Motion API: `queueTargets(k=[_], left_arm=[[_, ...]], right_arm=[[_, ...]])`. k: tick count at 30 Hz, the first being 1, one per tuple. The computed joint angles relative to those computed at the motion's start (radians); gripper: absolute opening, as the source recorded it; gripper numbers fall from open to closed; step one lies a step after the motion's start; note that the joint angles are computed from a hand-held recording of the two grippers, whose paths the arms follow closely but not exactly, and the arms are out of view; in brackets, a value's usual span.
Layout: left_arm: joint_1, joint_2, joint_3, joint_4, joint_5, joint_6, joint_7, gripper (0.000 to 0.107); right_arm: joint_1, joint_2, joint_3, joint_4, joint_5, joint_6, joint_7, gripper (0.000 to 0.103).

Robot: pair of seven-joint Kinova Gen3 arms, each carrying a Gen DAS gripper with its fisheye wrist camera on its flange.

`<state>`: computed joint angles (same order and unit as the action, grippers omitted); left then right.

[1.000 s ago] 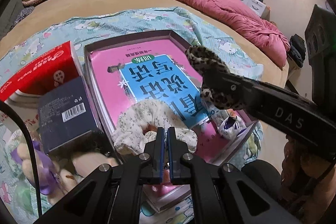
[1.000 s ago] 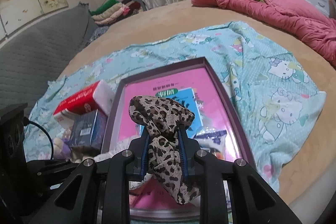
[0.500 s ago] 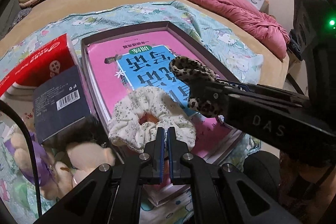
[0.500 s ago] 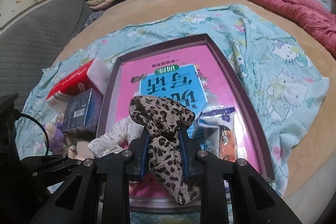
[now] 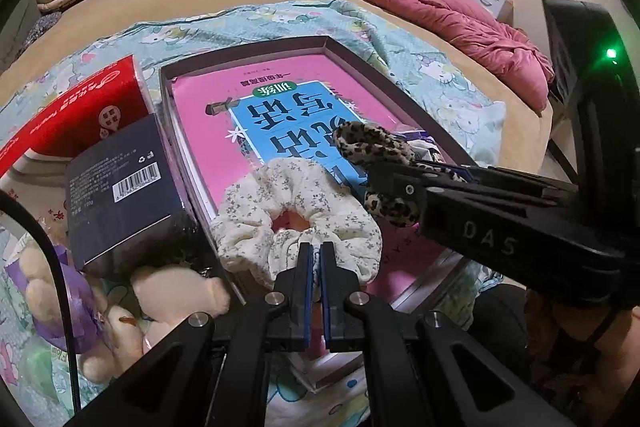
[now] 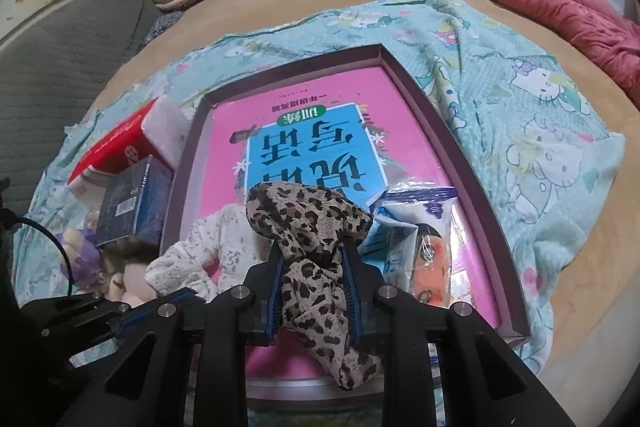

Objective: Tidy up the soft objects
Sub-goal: 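Carry both scrunchies over the pink book tray and lower them, then open both grippers to release the scrunchies onto the tray, then move both open grippers back toward the remaining soft items beside the tray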

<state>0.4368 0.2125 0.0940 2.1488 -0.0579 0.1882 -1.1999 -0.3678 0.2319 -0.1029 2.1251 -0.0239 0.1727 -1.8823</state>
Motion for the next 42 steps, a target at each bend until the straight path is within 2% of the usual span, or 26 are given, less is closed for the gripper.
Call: queueTargets(k=[3,4,11,13,18,20,24,27,30,32,33,36,39,40,42], left_arm=[[0.001,0.004,0.001,0.002,-0.002,-0.004,0.003,0.004],[-0.021,0.005,0.022,0.0,0.013,0.0,-0.013,0.004],[-0.074,0.014,0.061,-0.004,0.07,-0.002,-0.062,0.004],[-0.058,0.014,0.046,-0.004,0.065,-0.005,-0.06,0.004],[-0.113,0.018,0.096,0.001,0.127,-0.015,-0.097,0.006],[-0.107,0.017,0.092,0.002,0.136,-0.017,-0.098,0.008],[-0.144,0.02,0.13,0.0,0.179,-0.009,-0.135,0.018],[-0.153,0.019,0.137,-0.01,0.197,0.014,-0.156,0.02],[-0.181,0.012,0.159,-0.012,0.232,0.021,-0.19,0.034],[-0.2,0.011,0.175,-0.009,0.261,0.02,-0.214,0.073],[-0.216,0.013,0.191,-0.008,0.28,0.019,-0.234,0.077],[-0.17,0.013,0.153,-0.013,0.267,0.025,-0.226,0.077],[-0.144,0.015,0.131,-0.018,0.254,0.029,-0.211,0.077],[-0.151,0.013,0.139,-0.016,0.261,0.026,-0.217,0.078],[-0.146,0.009,0.134,-0.017,0.259,0.026,-0.214,0.078]], right_arm=[[0.0,0.004,0.004,-0.001,0.003,0.002,-0.005,0.029],[0.007,0.005,-0.001,0.0,0.0,0.0,-0.003,0.03],[0.024,0.006,-0.008,0.009,-0.014,-0.009,0.002,0.041],[0.022,-0.002,-0.005,0.018,-0.016,-0.022,-0.001,0.041],[0.013,-0.021,0.006,0.035,-0.008,-0.046,-0.014,0.048],[0.05,-0.026,-0.03,0.039,-0.026,-0.057,0.006,0.048],[0.076,-0.036,-0.055,0.051,-0.046,-0.083,0.022,0.052],[0.022,-0.052,0.009,0.07,-0.041,-0.114,-0.007,0.061],[-0.035,-0.07,0.081,0.087,-0.031,-0.138,-0.038,0.064],[-0.106,-0.077,0.158,0.094,-0.018,-0.146,-0.06,0.065],[-0.12,-0.08,0.174,0.098,-0.015,-0.153,-0.065,0.066],[-0.142,-0.088,0.2,0.105,-0.013,-0.16,-0.072,0.071],[-0.217,-0.097,0.281,0.116,-0.016,-0.174,-0.074,0.072],[-0.22,-0.1,0.286,0.12,-0.021,-0.181,-0.07,0.072],[-0.171,-0.104,0.241,0.126,-0.033,-0.189,-0.067,0.073]])
